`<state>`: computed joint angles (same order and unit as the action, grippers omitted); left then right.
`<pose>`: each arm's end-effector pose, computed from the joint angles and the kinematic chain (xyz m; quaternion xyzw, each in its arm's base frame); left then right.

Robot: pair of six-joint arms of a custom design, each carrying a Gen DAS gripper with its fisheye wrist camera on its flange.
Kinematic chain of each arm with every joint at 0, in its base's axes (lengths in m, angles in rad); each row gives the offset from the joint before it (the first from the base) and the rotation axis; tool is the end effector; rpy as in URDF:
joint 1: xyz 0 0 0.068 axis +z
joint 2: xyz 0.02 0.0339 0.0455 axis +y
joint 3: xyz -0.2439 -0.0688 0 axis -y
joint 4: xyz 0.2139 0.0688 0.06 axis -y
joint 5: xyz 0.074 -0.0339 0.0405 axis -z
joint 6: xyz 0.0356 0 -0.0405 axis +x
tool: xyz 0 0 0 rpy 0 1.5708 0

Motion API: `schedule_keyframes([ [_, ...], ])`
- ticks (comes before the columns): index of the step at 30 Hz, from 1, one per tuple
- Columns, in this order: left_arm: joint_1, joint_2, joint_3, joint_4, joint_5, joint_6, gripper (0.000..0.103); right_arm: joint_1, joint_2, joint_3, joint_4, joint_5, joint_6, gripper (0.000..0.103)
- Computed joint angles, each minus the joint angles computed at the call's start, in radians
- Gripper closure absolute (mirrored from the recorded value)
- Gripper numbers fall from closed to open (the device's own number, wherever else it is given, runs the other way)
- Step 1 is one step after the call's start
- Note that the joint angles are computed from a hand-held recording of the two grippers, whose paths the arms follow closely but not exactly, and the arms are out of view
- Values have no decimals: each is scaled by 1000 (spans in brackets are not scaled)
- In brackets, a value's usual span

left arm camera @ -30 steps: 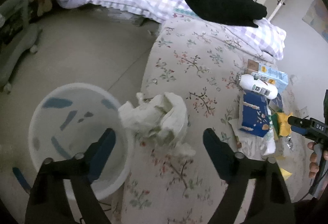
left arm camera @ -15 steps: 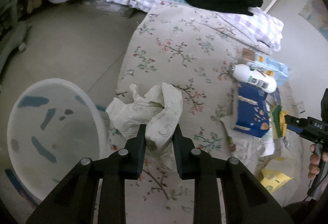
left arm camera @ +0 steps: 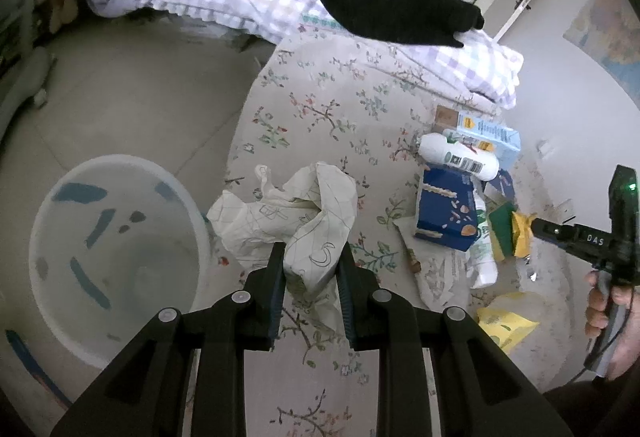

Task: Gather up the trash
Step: 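Lift the tissue with the left tool while the right tool grasps the yellow wrapper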

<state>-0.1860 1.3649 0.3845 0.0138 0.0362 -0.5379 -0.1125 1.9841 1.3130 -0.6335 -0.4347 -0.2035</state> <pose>0.1976 -0.0385 0.1178 -0.1618 0.9408 -0.1215 0.2721 0.3502 -0.0245 0.1483 -0.0726 0.9655 0.1907 0.1616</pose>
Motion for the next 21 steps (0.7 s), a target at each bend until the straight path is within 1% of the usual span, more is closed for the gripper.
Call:
schedule_keyframes([
  [1, 5, -26, -10, -13, 1, -1, 77, 10, -4, -7, 9, 17, 1, 48],
  [2, 8, -39, -12, -21, 0, -1, 77, 16, -6, -17, 25, 24, 12, 32],
  [4, 13, -67, -23, -36, 2, 2, 77, 31, 19, -5, 29, 29, 22, 33],
  [6, 18, -89, -36, -46, 2, 2, 77, 58, 52, 6, 34, 73, 26, 41],
  [7, 20, -98, -41, -51, 4, 2, 77, 76, 71, 4, 46, 111, 31, 49],
  [8, 25, -109, -49, -54, 8, 3, 77, 89, 74, -13, 73, 151, 36, 52],
  [9, 31, -122, -56, -59, 12, 6, 77, 94, 68, -29, 98, 168, 38, 52],
  [12, 54, -167, -76, -78, 25, 19, 77, 97, 65, -33, 112, 180, 51, 61],
  [13, 69, -190, -83, -88, 34, 25, 77, 93, 67, -31, 110, 176, 50, 67],
  [14, 84, -211, -90, -99, 44, 33, 77, 86, 68, -28, 107, 171, 51, 78],
  [16, 116, -262, -102, -130, 61, 48, 77, 77, 58, -32, 109, 179, 51, 85],
  [19, 196, -355, -115, -200, 108, 86, 77, 63, 15, -59, 109, 180, 63, 88],
  [21, 270, -411, -118, -249, 150, 127, 77, 64, -39, -95, 119, 185, 68, 90],
])
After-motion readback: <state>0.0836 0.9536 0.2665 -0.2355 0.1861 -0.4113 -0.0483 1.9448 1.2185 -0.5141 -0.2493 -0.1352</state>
